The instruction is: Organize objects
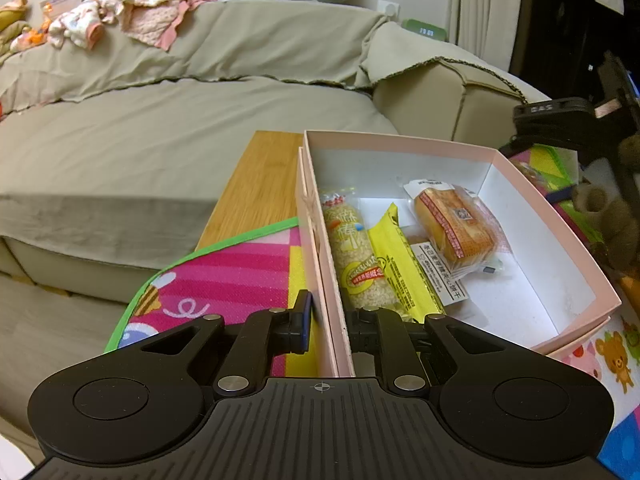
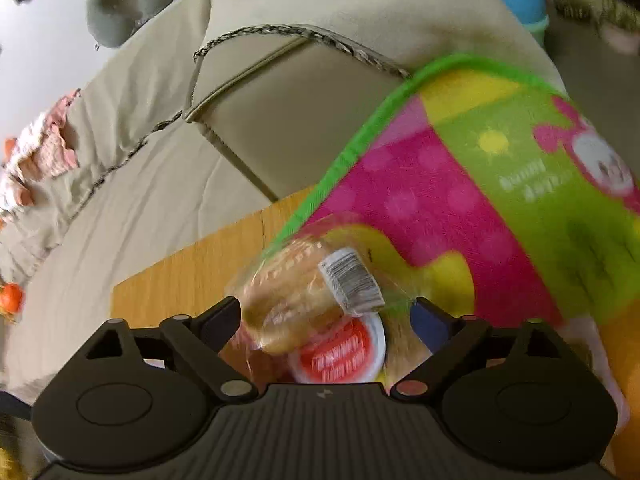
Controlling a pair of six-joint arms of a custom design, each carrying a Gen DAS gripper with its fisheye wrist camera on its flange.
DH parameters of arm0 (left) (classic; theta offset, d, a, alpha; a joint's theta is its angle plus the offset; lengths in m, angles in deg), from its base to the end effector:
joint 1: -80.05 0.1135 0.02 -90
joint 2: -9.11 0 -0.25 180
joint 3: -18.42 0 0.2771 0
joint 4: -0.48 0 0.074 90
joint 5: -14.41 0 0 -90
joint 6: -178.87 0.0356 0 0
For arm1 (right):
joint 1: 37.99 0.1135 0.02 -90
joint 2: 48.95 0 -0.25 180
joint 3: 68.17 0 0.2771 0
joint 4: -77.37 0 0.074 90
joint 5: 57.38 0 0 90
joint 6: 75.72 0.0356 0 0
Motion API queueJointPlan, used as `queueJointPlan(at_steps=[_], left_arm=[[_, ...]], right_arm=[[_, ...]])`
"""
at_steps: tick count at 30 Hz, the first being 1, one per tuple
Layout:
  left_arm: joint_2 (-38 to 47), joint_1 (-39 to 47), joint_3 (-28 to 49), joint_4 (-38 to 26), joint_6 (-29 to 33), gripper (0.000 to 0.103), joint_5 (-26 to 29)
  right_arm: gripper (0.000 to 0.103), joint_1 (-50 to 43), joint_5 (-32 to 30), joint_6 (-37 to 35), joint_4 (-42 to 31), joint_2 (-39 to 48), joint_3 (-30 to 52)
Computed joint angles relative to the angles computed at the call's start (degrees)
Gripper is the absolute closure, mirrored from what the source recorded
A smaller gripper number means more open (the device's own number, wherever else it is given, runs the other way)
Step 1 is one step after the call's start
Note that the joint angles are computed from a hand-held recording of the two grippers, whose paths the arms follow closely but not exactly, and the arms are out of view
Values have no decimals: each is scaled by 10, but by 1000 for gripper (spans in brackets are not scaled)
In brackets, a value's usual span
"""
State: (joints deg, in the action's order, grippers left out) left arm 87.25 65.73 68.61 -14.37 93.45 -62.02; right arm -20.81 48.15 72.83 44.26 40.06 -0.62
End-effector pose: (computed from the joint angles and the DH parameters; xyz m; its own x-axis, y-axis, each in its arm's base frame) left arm 0.2819 -0.0806 0.1545 -0.6237 0.2393 -0.7441 0.4585 0.8830 -0.1003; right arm 0.3242 0.0902 0.1738 -0.5224 0.6988 -0.4886 0.5930 0.7095 0.3807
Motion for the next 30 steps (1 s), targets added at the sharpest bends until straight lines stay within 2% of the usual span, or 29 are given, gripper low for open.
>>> queueJointPlan(at_steps=[1, 3, 5, 6, 8, 15, 17, 18, 19, 20, 22, 26, 30], left_arm=[[-1, -1, 1, -1, -1, 87, 0], [2, 0, 2, -1, 0, 87, 3], [4, 1, 3, 0, 0, 87, 6], [4, 1, 3, 1, 0, 87, 5], [6, 1, 3, 4, -1, 87, 6], [9, -1, 2, 9, -3, 87, 4], [9, -1, 2, 9, -3, 87, 3], [9, -1, 2, 9, -3, 87, 2], [9, -3, 2, 8, -4, 87, 1], [9, -4, 3, 8, -4, 87, -1], [9, -5, 4, 6, -5, 87, -4], [8, -7, 5, 2, -5, 87, -8], [7, -9, 7, -3, -4, 88, -11]], right_arm=[[13, 4, 20, -17, 1, 11, 10], [31, 8, 34, -49, 12, 13, 7], [59, -6, -11, -71, 51, -21, -33], [65, -12, -32, -75, 60, -44, -53], [100, -23, -56, -87, 46, -90, -81], [99, -11, -24, -103, -84, -302, -193], [96, 16, 25, -134, -121, -345, -215], [92, 34, 50, -147, -139, -352, -218], [76, 45, 62, -156, -153, -360, -223], [54, 52, 63, -164, -160, -371, -228], [39, 63, 64, -170, -155, -392, -245], [37, 58, 57, -184, -100, -363, -253], [36, 32, 34, -196, -1, -248, -224]])
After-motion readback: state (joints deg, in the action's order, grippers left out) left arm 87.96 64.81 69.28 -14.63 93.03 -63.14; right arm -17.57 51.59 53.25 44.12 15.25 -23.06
